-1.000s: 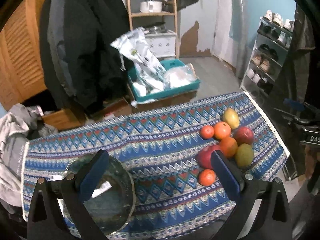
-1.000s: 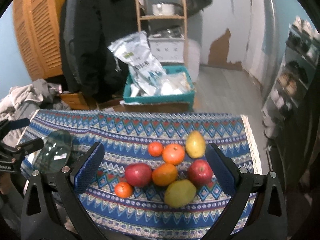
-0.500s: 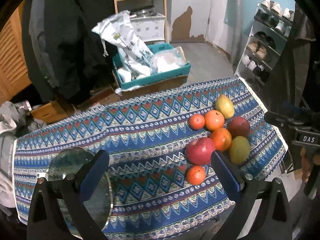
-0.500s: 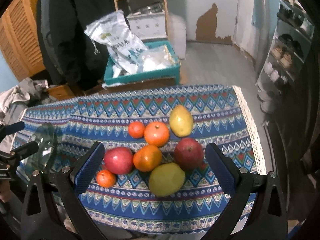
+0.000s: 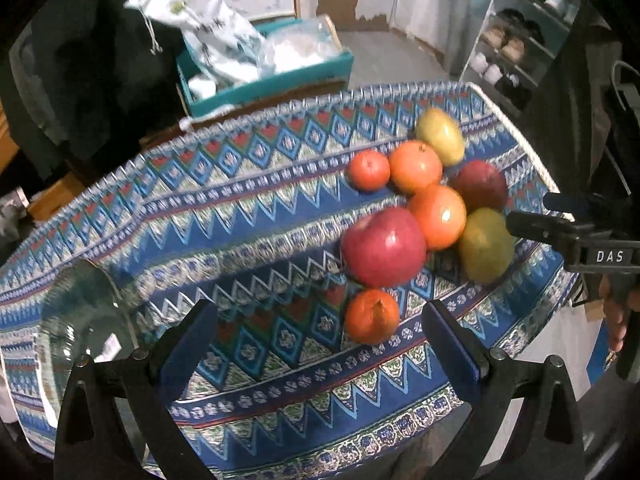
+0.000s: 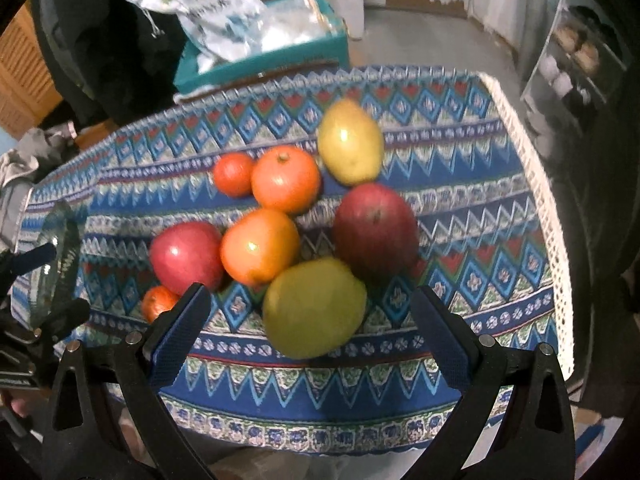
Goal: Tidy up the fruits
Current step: 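Move both tools forward toward the fruit pile, then grasp an orange with the left tool while the right tool grasps the large green pear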
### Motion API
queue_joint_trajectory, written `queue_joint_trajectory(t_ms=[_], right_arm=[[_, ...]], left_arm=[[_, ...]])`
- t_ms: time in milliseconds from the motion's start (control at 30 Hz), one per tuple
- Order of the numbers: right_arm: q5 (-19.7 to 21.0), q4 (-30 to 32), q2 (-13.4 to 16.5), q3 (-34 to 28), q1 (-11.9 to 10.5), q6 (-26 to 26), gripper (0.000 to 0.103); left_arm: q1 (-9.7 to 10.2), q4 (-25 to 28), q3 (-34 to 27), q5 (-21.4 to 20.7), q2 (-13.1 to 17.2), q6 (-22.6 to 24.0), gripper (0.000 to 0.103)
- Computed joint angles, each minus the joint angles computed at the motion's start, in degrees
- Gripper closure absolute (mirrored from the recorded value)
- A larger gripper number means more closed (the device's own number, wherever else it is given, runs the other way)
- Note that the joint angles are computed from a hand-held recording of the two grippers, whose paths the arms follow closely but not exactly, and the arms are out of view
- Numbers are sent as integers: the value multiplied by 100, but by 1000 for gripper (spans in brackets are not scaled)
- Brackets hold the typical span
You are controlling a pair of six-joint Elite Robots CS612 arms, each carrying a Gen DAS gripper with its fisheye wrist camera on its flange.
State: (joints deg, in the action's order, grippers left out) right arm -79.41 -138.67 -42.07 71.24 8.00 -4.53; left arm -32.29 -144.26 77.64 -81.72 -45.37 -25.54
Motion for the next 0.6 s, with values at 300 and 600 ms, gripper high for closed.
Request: queue_joint_trajectory(t_ms=[300,600], right_arm=[[-191,640,269,-310,42,-197,3],[-207,1001,555,-660,85,-355,5]], left_arm=[[39,263,-236,-265,278,-27,1],[71,424,-402,-435,466,-105,1]])
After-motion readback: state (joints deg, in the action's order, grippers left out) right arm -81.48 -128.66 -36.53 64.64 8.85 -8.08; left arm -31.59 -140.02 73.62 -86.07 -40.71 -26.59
